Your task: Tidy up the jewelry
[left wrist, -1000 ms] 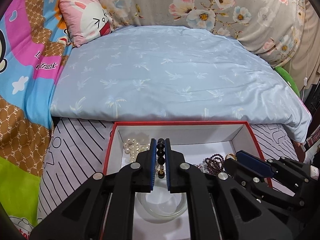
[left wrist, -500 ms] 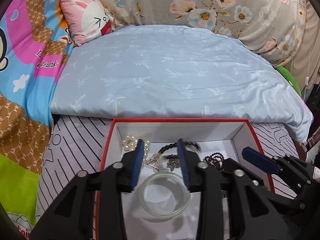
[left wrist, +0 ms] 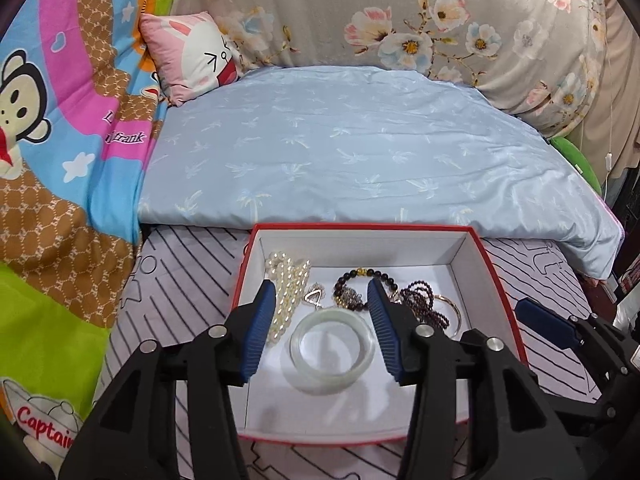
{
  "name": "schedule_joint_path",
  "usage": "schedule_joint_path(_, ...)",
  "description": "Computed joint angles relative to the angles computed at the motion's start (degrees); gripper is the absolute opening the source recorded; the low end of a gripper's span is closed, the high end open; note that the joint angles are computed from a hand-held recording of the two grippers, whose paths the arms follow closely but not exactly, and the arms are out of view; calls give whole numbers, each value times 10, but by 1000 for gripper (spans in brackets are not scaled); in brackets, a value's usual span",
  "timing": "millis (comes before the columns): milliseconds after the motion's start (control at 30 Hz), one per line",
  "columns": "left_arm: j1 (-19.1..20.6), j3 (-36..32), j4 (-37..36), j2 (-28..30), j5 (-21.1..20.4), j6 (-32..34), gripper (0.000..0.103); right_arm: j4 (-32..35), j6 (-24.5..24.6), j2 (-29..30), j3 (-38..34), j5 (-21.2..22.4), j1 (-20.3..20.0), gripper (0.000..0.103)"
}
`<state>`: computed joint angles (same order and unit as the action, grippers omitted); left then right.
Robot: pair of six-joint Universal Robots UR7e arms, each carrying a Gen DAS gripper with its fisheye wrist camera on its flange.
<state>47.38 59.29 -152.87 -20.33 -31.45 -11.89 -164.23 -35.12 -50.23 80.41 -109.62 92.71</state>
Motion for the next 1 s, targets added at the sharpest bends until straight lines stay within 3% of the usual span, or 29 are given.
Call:
schedule_joint_path(200,-22,71,-13,-30,21,-27,49,-46,2,-39,68,-7,2,64)
schedule_joint_path(267,-28,93,-14,-41,24,-46,58,-66,-3,-48,88,-18,5,65)
schedule_joint_path(433,-45,151,-19,-64,39,-89,64,-114,-16,-71,140,-35,10,70)
schedule_joint_path(700,-64,224,-7,-100,64,-164,68,-170,-9,-106,205,-58,6,75)
schedule_joint_path(1000,-79,270,28,-111,104,-223,91,-205,20,-127,250,-64,-5,87)
